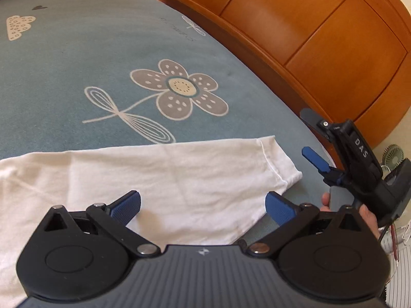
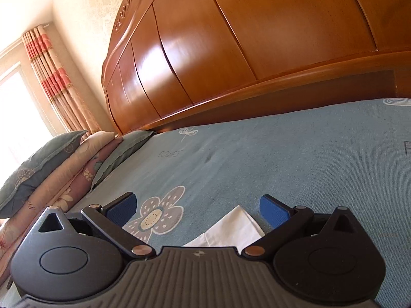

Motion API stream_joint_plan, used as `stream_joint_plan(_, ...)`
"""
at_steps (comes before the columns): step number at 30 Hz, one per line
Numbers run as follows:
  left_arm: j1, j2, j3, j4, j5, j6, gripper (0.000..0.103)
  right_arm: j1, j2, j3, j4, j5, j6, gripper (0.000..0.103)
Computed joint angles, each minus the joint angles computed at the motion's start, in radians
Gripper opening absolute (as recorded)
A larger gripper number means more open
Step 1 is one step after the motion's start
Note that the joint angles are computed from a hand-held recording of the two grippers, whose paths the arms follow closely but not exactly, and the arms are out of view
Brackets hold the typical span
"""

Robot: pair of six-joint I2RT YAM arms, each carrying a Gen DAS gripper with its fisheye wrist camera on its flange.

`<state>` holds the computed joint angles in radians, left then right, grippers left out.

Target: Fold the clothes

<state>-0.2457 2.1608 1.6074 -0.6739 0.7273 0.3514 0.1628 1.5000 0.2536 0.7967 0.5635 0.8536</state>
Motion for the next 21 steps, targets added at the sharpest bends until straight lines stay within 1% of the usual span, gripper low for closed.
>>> stream_joint_plan(2,-0.027,0.017,0.001,0.043,-0.037,-0.042,0.102,-0.02,0.006,0.022,-0.047,-0.046,-0.014,0.103)
stream_joint_plan(5,-0.055,0.067,0.059,0.085,-0.049,-0.117,0.102,-0.029,0.009,0.026,-0.047,-0.081,-0.045,0.103)
stream_joint_plan(10,-0.071,0.107,0.145,0.082,-0.07,-0.209,0.102,-0.029,-0.02,0.048,-0.148,-0.063,-0.053,0.103)
stream_joint_plan(11,-0.063,0.088,0.126,0.094,-0.066,-0.206,0.102,-0.025,-0.03,0.05,-0.168,-0.056,-0.057,0.103)
stream_joint_plan(14,-0.01,0.014,0.051,0.105,-0.051,-0.129,0.102,-0.011,-0.061,0.042,-0.178,-0.092,-0.131,0.103)
stream_joint_plan(17,0.07,-0.065,-0.038,0.105,-0.064,-0.028,0.102,0.044,-0.055,0.067,-0.177,-0.16,-0.251,0.103)
stream_joint_plan(18,0.099,-0.094,-0.078,0.123,-0.07,-0.013,0.102,0.068,-0.036,0.089,-0.19,-0.161,-0.28,0.103)
stream_joint_plan(19,0.135,-0.129,-0.126,0.147,-0.08,-0.007,0.102,0.12,0.0,0.133,-0.225,-0.124,-0.305,0.103)
stream_joint_plan(21,0.2,-0.179,-0.193,0.167,-0.086,0.011,0.102,0.201,0.069,0.211,-0.286,-0.033,-0.309,0.103)
